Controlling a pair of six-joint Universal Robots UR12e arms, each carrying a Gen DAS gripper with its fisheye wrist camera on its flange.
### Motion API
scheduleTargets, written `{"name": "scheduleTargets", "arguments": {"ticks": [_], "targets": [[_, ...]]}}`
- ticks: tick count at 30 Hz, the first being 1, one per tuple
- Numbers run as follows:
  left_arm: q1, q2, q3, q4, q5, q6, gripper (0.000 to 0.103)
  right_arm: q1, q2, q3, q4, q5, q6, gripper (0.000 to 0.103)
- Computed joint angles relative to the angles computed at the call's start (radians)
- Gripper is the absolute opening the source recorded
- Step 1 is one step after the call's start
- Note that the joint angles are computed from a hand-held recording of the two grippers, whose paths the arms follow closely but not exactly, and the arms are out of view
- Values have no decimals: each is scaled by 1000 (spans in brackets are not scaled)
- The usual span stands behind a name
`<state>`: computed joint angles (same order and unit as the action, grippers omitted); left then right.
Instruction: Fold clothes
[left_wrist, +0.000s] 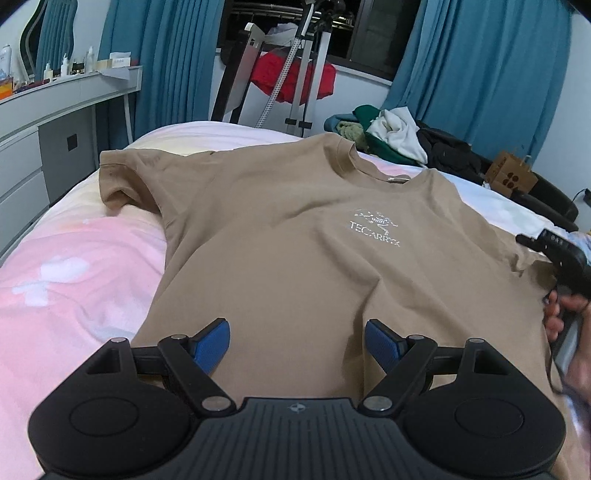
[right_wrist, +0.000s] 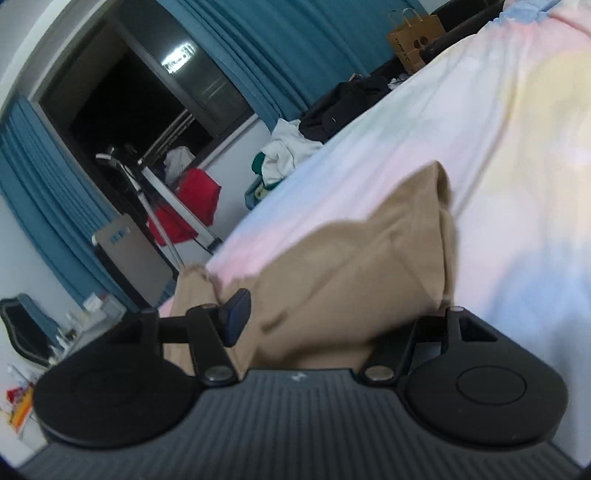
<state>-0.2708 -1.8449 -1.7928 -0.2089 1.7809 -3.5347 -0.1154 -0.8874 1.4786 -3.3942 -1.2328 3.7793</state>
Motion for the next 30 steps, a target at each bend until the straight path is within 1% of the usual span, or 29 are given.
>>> {"name": "scheduleTargets", "arguments": {"ticks": [1,2,4,7,11,15,18,21,24,27,30], "targets": [[1,-2,1,1,-2,1,82,3,7,-18,17,-19,-7,53],[2,-3,2,2,-4,-2,82,7,9,-34,48,-42,-29,33],[4,3,0,1,-8,-11,82,25,-3,-57,147,-107,-132,9],[4,20,-12,9,18,-27,82,53,-31,-63,202,-220,-265,8],[8,52,-35,34,35,-28,82,103,-57,-86,217,-381,-393,8],[20,83,-60,62,41,-46,82,163,-72,-111,180,-497,-523,8],[32,106,-80,81,42,-65,82,216,-65,-132,153,-581,-659,8],[50,123,-95,89,31,-101,82,264,-48,-155,161,-610,-762,8],[67,132,-106,95,27,-134,82,314,-17,-186,197,-640,-825,8],[77,130,-111,89,32,-151,82,351,20,-221,256,-653,-851,8],[88,125,-114,76,22,-166,82,373,40,-236,317,-641,-850,9]]}}
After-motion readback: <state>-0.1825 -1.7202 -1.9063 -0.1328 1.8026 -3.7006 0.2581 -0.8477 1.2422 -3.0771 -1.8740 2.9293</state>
